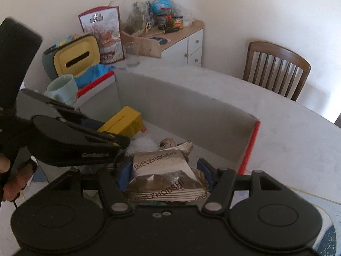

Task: Organize objects
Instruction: 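Carry the yellow box and snack bag over the cardboard box, then open both grippers to release the yellow box and snack bag into the box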

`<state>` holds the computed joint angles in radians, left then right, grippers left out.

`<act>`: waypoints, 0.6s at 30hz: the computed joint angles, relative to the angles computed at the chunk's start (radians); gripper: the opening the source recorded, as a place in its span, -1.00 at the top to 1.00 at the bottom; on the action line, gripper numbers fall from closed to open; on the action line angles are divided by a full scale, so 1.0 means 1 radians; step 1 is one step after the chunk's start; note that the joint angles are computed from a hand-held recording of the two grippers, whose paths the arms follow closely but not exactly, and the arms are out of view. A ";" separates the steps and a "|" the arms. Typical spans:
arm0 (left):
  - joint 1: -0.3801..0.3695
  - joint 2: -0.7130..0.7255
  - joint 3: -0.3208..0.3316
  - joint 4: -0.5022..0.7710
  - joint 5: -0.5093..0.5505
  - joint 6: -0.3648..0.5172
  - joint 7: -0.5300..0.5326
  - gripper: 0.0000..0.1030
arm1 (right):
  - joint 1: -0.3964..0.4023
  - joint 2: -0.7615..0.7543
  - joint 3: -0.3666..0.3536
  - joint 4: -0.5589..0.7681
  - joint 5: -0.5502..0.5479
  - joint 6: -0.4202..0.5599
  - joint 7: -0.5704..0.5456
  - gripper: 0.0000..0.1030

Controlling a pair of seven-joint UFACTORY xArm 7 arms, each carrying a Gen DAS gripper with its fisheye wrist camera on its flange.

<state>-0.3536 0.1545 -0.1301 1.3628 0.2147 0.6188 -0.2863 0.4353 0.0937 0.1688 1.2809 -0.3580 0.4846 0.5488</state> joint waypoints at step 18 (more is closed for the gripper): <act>0.007 0.087 -0.001 0.096 -0.113 0.106 0.099 0.43 | 0.013 0.054 0.001 0.064 0.083 0.087 -0.105 -0.30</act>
